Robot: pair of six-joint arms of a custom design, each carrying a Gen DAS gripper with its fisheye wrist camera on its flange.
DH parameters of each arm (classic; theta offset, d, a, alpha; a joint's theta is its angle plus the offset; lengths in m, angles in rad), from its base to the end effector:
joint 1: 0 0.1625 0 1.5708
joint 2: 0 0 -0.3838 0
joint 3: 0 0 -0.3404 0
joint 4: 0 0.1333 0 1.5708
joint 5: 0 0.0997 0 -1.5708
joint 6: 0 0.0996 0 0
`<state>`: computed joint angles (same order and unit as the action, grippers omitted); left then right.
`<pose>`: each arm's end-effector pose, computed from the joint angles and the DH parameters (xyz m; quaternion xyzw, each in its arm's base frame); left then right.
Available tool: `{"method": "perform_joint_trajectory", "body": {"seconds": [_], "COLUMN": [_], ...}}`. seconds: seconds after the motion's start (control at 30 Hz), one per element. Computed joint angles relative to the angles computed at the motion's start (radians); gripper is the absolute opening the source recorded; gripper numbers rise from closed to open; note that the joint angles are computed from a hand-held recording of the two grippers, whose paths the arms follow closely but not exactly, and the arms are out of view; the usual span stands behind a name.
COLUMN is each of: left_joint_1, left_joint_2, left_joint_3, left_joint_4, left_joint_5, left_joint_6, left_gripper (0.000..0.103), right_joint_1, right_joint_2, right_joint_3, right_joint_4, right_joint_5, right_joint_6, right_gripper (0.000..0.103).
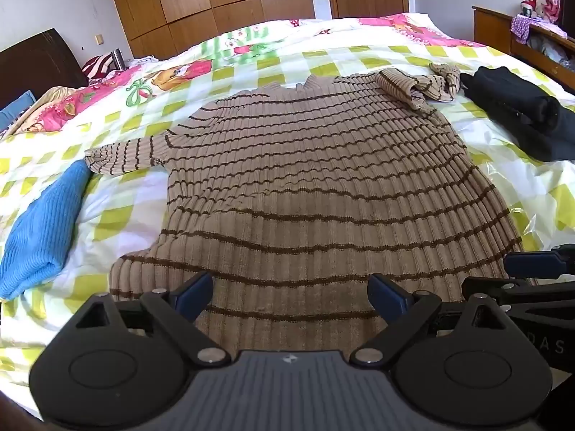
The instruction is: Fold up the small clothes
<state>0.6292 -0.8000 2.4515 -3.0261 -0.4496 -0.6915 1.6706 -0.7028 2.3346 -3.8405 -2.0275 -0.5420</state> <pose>-0.1350 -0.3741 0.0366 0.1568 0.8298 -0.3288 0.4228 0.1293 -0.3945 0.0584 0.2244 -0.9001 0.2509 0.2767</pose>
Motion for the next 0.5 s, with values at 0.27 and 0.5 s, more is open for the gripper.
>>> {"method": "perform_joint_trajectory", "body": {"seconds": [0.27,0.5], "left_joint_1": [0.005,-0.003], "left_joint_2": [-0.012,-0.028], "left_joint_3": [0.006,0.013], "left_joint_4": [-0.004,0.036], "left_joint_5": [-0.013,-0.016], "left_joint_6": [0.015,-0.021], "left_gripper": [0.103,0.103], "right_joint_1": [0.001,-0.004], "right_joint_2": [0.007,0.007], "right_joint_3": [-0.002,-0.003], "right_joint_4": [-0.002,0.005], "right_joint_5": [-0.005,-0.006], "right_joint_6": [0.0,-0.006], "right_gripper": [0.041,0.042]}}
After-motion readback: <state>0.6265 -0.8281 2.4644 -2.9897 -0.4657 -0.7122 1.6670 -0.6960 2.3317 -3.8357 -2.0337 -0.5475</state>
